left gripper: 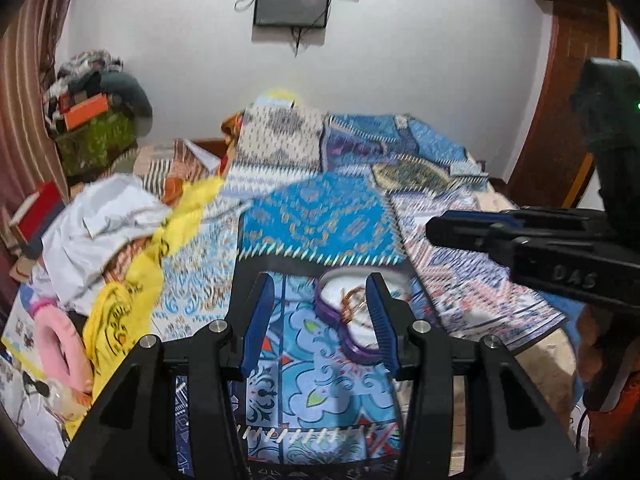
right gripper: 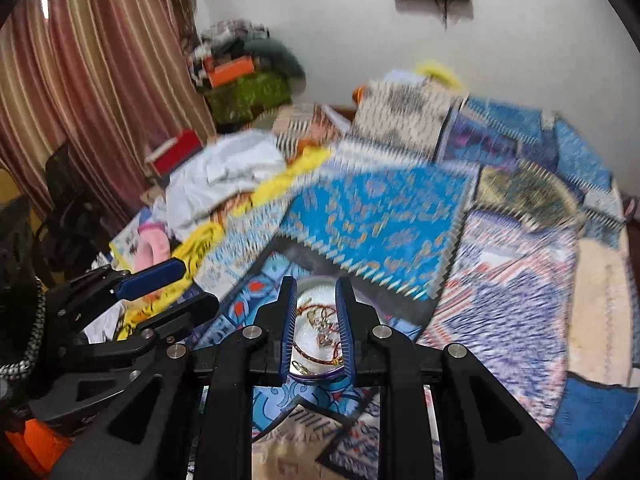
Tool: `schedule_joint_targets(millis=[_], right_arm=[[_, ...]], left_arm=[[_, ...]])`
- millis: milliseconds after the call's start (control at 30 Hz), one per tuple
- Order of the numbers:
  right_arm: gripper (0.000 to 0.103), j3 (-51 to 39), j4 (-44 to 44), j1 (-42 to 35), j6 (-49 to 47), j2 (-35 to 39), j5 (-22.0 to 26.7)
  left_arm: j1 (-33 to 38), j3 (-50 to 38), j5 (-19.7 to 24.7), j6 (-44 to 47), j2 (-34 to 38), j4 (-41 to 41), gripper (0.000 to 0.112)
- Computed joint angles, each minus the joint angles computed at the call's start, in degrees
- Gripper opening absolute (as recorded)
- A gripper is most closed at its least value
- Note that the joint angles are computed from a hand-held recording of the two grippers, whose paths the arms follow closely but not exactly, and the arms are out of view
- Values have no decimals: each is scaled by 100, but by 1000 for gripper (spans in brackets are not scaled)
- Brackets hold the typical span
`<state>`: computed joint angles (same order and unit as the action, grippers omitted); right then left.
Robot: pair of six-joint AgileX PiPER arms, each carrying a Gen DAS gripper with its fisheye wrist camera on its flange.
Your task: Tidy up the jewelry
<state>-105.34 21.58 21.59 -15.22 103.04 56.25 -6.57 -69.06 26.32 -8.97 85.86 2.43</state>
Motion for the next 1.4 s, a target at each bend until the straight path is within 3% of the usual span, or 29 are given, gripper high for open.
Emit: schedule_joint_targets(millis=[200,500,533,667,700,767,833,967,1400], right_arm=[[20,796,-8,-93,-97,-1251,-771],[25,1843,-240,-72,230,-2924,-1943],[28,1906,-390,-14,357,-3050,-2023],[59,2264,-1441,391,1232,-3495,-2481],[62,2334,-1743,500,1491,-3580,-2571],[75,2424,-2501,756,2141,-3704,-2687],[83,2519,-3052,902,2633,-3784,-2788],[96,2543,-4076,1196,3615,-3812,-2732],[98,2877,-4055,1275,3649,-4123,-2745]], left_arm=[[-584,-1,23,-1217,-800,1298,47],[-1775,-15,419,-3559,-1950,3910,60],[-1948,-11,527,-3811,-2045,4213,61],[-2685,5,1149,-4765,-2305,5379,71],[-2831,31,1286,-4912,-2376,5558,74],[-3015,57,1485,-5125,-2464,5792,90],[-3259,113,1723,-5448,-2571,6111,97],[-3661,193,2161,-5751,-2734,6465,100],[-4173,275,2591,-5930,-2815,6811,101]])
